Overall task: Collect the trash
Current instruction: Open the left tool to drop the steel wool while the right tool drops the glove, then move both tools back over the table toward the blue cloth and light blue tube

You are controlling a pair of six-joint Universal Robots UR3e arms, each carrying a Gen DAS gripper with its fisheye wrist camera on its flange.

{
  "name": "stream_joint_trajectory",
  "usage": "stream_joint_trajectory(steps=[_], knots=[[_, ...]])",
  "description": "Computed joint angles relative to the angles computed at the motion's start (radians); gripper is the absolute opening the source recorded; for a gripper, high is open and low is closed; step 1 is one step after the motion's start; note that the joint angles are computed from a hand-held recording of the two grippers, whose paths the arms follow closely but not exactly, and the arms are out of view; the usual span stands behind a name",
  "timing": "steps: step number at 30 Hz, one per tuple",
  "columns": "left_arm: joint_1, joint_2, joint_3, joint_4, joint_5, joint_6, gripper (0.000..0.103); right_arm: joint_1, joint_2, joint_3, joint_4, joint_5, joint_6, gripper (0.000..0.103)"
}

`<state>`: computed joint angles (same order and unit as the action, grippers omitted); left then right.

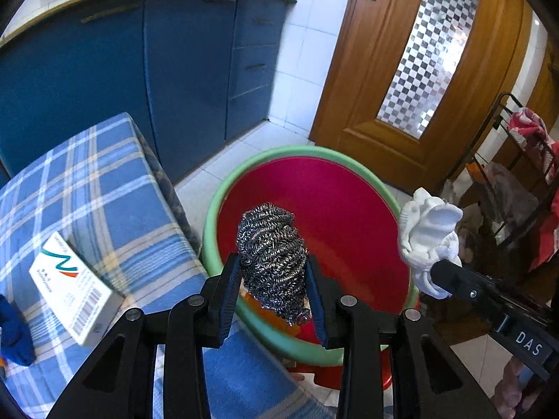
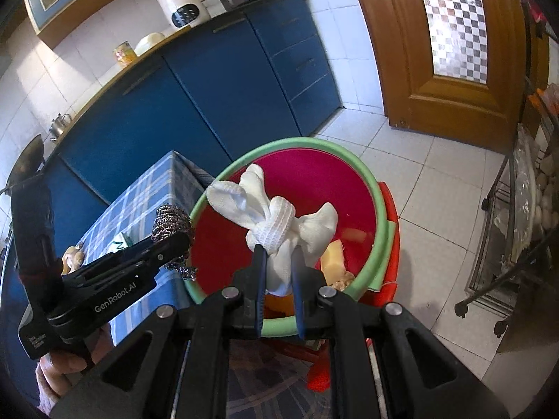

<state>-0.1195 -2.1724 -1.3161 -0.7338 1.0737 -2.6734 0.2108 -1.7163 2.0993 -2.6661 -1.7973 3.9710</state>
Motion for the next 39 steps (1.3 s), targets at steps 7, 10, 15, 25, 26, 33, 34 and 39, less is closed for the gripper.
stream_joint_trajectory(steps=[7, 10, 15, 25, 26, 33, 34, 39], knots=[[-0.009, -0.015, 0.017, -0.023, -0.004, 0.019, 0.05, -0.033, 0.014, 0.037, -0.034, 0.027, 0.001, 0.016], [-0.012, -0.012, 0.014, -0.017, 0.016, 0.005, 0.052, -0.044, 0.007, 0.058, -0.049, 0.03, -0.002, 0.016], [0.007, 0.012, -0.015, 0.002, 0.008, -0.002, 0.052, -0.04, 0.027, 0.052, -0.067, 0.024, -0.003, 0.017], [0.06, 0.068, -0.068, 0.017, -0.01, -0.026, 0.052, -0.009, 0.045, 0.03, -0.077, -0.01, 0.005, 0.038], [0.069, 0.08, -0.08, 0.02, -0.015, -0.024, 0.052, -0.005, 0.041, 0.029, -0.072, -0.016, 0.005, 0.038], [0.129, 0.18, -0.171, 0.048, -0.019, -0.01, 0.052, 0.073, 0.036, -0.022, -0.038, -0.072, 0.035, 0.038], [0.142, 0.201, -0.189, 0.053, -0.019, -0.004, 0.052, 0.085, 0.04, -0.034, -0.033, -0.076, 0.039, 0.038], [0.206, 0.269, -0.25, 0.053, -0.036, 0.005, 0.052, 0.148, 0.074, -0.104, 0.002, -0.091, 0.055, 0.038]])
